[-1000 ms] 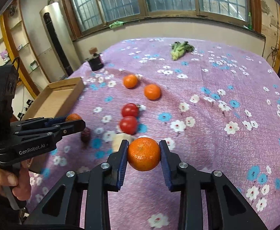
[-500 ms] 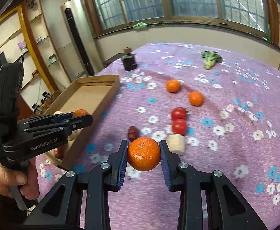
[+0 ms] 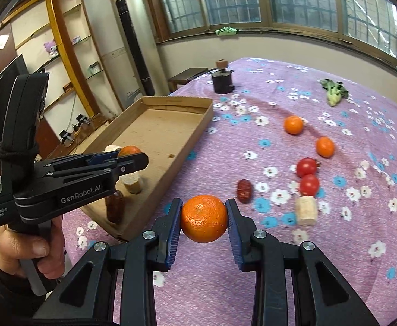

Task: Organize fruits
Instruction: 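Carry both held tangerines over the cardboard tray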

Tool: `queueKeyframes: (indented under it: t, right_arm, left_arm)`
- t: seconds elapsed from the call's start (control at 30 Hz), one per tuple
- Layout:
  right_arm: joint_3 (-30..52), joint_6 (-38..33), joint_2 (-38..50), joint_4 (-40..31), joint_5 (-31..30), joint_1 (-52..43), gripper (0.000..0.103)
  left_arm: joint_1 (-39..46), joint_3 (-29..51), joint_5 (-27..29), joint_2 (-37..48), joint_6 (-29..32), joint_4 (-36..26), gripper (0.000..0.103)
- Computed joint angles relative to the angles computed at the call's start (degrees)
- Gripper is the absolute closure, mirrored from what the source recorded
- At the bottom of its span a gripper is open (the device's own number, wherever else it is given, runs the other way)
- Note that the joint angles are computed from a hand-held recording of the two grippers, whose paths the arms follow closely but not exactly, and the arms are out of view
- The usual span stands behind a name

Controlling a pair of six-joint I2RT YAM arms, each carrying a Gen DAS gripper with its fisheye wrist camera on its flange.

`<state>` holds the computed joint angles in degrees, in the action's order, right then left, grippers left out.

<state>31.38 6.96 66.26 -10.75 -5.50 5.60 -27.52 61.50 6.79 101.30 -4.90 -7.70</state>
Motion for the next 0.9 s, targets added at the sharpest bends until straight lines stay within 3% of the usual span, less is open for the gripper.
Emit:
queueKeyframes:
  t: [0.43, 0.9]
  right_arm:
    - [5.09, 2.06, 8.82, 2.71, 2.28, 7.43, 0.071]
    - [16.72, 3.16, 25.23, 6.17, 0.57, 11.09, 0.071]
  left_arm:
    - [5.95, 0.79, 3.10, 1.18, 1.01, -0.31, 0.074]
    - [12.78, 12.20, 4.57, 9.18, 1.55, -5.68, 0.074]
